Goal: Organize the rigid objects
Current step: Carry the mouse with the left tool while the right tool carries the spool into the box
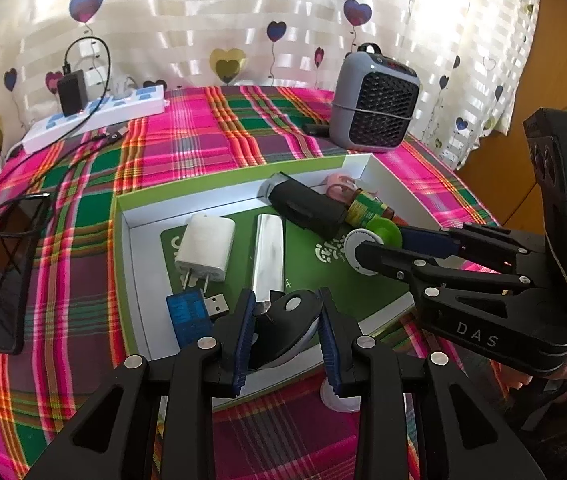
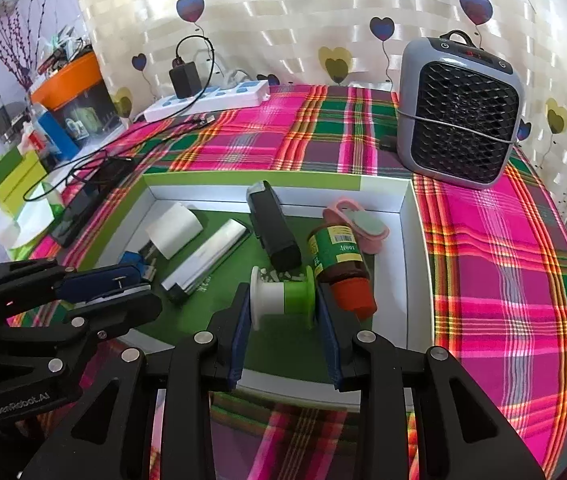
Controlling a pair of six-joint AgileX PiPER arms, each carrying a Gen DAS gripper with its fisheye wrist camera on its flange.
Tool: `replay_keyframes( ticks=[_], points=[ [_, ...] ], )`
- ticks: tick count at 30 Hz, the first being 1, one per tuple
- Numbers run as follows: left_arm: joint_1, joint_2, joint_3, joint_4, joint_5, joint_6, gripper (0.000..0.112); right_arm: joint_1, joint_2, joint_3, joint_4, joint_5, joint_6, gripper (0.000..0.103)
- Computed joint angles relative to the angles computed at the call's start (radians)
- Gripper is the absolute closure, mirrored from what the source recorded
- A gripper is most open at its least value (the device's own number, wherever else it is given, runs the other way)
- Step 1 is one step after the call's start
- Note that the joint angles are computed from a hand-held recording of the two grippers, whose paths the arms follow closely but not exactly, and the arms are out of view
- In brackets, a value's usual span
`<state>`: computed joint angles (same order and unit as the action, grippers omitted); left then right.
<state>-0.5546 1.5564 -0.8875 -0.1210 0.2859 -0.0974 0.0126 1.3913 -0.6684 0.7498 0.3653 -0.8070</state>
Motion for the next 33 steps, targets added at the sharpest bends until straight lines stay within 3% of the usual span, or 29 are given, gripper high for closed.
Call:
replay_keyframes(
  ticks=[9,16,33],
  points=[
    [-0.001,0.038,-0.015,0.024,0.003,-0.024,0.083,0.06,0.016,0.005,-0.276,-0.097,0.256,0.07],
    [0.0,0.051,-0.019,0.02,0.004,-0.023,0.083,0.078,0.014,0.014,-0.367,-0.133,0.344,0.07],
    [0.008,0.058,-0.021,-0.011,0.003,0.006,0.083,0.082,0.008,0.02,-0.361,-0.133,0.346,0.07]
  ],
)
